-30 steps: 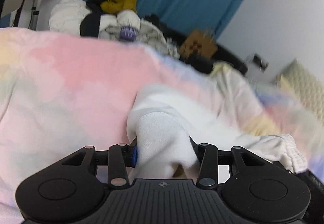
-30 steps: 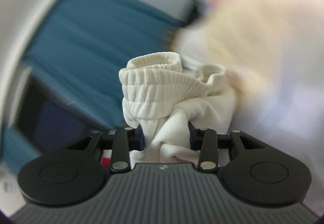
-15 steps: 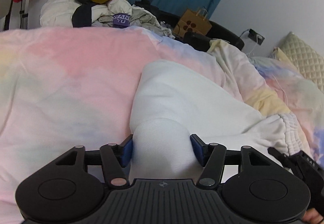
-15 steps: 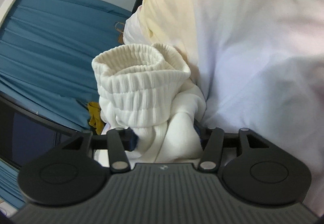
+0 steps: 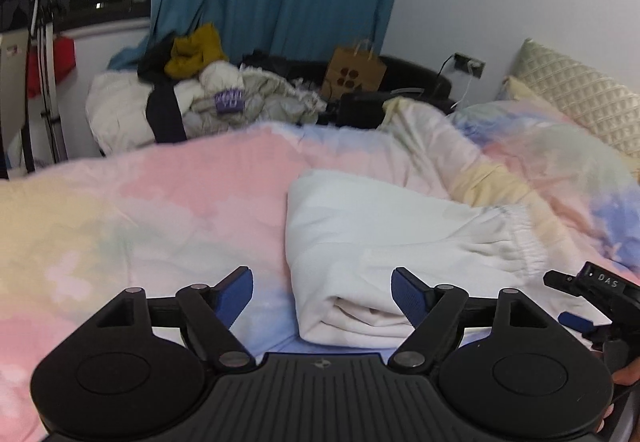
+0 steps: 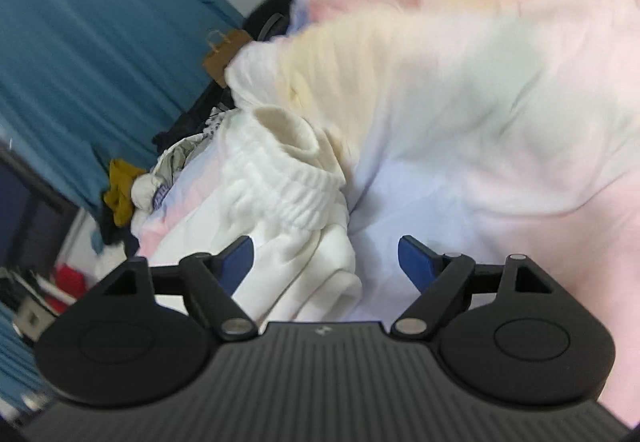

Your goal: Fold clothes

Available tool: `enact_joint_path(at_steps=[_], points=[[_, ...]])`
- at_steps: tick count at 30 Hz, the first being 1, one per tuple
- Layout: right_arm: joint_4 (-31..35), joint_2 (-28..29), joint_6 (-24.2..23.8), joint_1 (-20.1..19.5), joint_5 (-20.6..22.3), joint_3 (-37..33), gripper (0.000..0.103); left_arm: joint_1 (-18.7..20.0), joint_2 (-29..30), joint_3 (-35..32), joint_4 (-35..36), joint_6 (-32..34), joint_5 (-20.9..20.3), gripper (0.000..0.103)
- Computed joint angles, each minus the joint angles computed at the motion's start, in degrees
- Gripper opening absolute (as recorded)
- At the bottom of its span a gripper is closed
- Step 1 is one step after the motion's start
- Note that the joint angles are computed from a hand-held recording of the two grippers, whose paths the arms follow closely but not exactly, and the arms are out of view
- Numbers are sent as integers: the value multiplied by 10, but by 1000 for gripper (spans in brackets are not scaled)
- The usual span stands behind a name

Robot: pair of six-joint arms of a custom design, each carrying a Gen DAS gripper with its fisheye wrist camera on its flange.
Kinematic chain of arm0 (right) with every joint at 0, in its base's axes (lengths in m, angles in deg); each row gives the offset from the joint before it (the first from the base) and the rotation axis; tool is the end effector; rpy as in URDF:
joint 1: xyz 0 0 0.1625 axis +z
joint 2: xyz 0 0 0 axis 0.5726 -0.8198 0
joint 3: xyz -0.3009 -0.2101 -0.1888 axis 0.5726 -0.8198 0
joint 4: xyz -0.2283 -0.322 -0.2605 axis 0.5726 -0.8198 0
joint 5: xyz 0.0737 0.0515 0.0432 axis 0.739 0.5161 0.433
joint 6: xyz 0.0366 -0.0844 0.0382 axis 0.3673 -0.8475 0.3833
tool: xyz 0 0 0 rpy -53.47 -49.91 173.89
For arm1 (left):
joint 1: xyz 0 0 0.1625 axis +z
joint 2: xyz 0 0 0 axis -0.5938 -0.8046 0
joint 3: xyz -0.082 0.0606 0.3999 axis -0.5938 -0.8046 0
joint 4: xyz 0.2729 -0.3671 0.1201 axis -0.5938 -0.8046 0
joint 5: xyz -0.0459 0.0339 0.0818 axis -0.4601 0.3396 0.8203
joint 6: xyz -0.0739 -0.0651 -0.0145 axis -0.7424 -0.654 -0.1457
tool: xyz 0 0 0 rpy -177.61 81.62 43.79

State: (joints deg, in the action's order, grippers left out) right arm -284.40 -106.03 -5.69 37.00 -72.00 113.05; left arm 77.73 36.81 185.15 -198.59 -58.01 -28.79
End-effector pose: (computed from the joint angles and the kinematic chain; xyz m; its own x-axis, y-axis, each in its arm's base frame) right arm -0.0534 -0.5529 0.3271 -0.9058 0.4225 0.0321 0.1040 0.2950 -0.9498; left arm -0.3807 -0.6079 0.0338 -0.7668 0.2426 -0.5943 0.6080 0.5716 -0.5510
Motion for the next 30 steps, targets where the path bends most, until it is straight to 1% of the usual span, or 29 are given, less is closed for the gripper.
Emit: enact_joint_path(at_steps=[1,3,6,8,10,11,12,14,17,19,21,23,25,26,28,30], points=[[-10,-9,-24,7,-8,12,82,-10,-12,15,-2,-2,9,79],[-13,-23,-71,19,-21,18,82,-33,-36,45,-8,-5,30,87],[-12,-63,-107,35,-8,49,82,-68,-71,94,-36,-10,48,89],[-15,-84,-148,51,-5,69,82,-90,-93,124,-45,-32,57,89],[-16,-104,-190,66,-1,88,82,-113,-109,151,-60,-47,69,96],[-15,-114,-208,72,1,98,82,-124,-120,165,-59,-53,75,102],[-11,-126,-225,80,0,109,82,-135,-127,176,-55,-56,81,103],[3,-155,-246,93,-1,133,82,-156,-143,198,-43,-64,93,103],[10,-186,-271,111,-9,163,81,-182,-157,222,-13,-94,123,103],[5,-200,-287,124,-19,180,81,-198,-164,235,10,-113,141,103],[-1,-209,-300,133,-25,195,81,-210,-167,245,33,-118,157,103],[-10,-207,-310,140,-35,205,81,-220,-170,261,33,-128,165,103],[-20,-205,-319,147,-45,214,82,-223,-174,279,31,-159,167,103],[-26,-201,-324,149,-49,218,84,-223,-175,284,34,-172,168,103],[-48,-190,-337,151,-53,226,93,-219,-177,293,40,-184,162,103],[-90,-170,-360,153,-53,233,93,-215,-184,299,68,-200,156,103]])
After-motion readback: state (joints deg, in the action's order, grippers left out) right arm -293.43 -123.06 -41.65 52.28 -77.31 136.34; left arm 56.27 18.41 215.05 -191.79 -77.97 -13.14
